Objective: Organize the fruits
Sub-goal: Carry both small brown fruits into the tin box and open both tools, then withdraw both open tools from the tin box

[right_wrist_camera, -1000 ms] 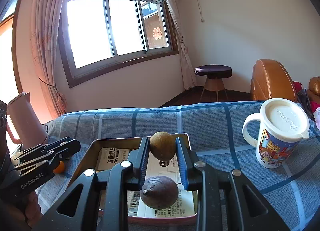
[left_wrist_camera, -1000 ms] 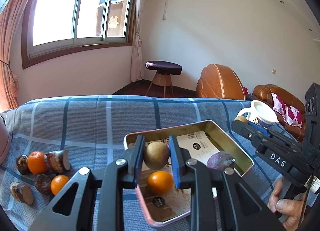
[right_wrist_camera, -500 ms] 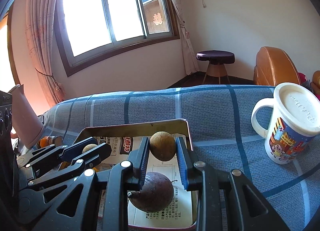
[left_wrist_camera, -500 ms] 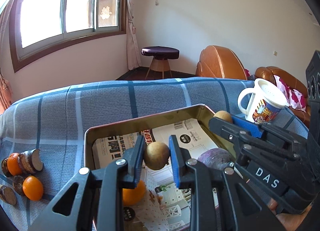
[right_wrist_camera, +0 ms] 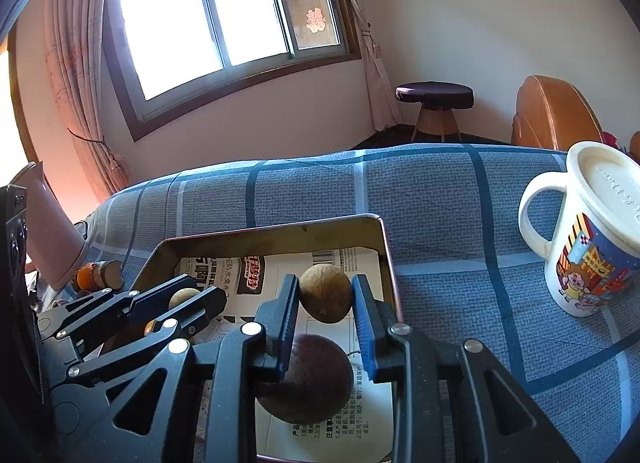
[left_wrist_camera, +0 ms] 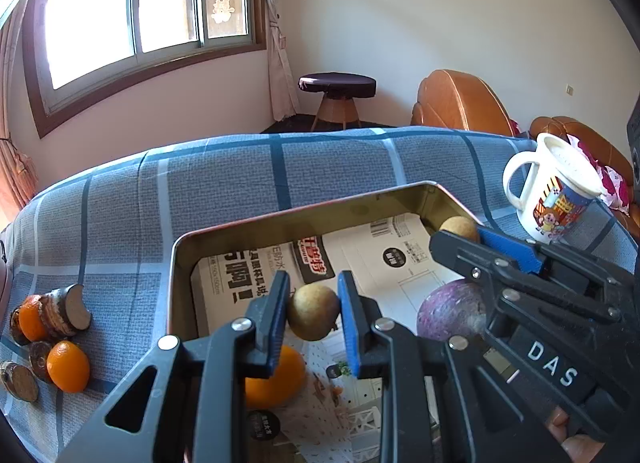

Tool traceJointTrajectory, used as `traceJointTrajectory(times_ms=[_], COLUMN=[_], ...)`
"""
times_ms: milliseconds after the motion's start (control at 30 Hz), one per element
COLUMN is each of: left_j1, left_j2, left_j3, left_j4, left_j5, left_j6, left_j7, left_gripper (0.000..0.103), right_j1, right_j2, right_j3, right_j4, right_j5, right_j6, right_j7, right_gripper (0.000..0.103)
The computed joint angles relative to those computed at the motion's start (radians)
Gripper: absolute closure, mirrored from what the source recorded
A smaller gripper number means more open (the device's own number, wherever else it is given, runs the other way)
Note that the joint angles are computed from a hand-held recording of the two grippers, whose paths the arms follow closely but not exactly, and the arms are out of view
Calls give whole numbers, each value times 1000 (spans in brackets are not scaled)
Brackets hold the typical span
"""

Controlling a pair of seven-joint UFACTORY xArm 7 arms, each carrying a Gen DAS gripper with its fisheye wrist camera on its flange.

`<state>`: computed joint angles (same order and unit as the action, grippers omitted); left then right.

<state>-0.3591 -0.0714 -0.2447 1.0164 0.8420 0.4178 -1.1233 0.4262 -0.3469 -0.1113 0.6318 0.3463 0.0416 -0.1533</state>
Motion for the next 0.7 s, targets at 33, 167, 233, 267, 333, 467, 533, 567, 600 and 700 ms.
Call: traceJointTrajectory(times_ms=[33, 167, 233, 267, 333, 467, 533, 567, 600, 700], left_j1=[0, -3, -6, -7, -8, -10, -12, -13, -14, -11], left_j2=[1, 8, 11, 12, 14, 15, 12, 10, 9, -21], left_j3=[0, -1, 1, 2, 5, 6, 4, 1, -2, -19], left_j4=[1, 9, 11, 13, 15, 18, 19, 20, 22, 11], left_j5=[0, 0, -4, -4, -10, -4, 20, 35, 57, 193], left_j6=[1, 12, 16, 19, 20, 34, 41, 46, 58, 95], left_j7=[-1, 0, 1, -2, -4, -11, -31, -43, -63, -198], left_gripper=[77, 77, 77, 77, 77, 76, 71, 56, 45, 10], right_j1=[21, 68, 103, 119, 143, 144, 149, 151, 144, 161], right_j2=[0, -3, -1, -1, -2, -18, -27, -32, -36, -65], right_j3=[-20, -59, -86, -99, -115, -96, -96, -97, -92, -111], right_j4=[2, 4, 10, 12, 13, -7, -18, -24, -31, -63], right_j5=[11, 51, 82, 99, 133, 147, 135, 127, 116, 97], right_j6=[1, 4, 9, 13, 9, -36, -63, -76, -94, -182], right_j7=[-13, -50, -78, -94, -123, -144, -132, -122, -104, -63], right_gripper=[74, 74, 73, 71, 63, 33, 29, 29, 29, 29])
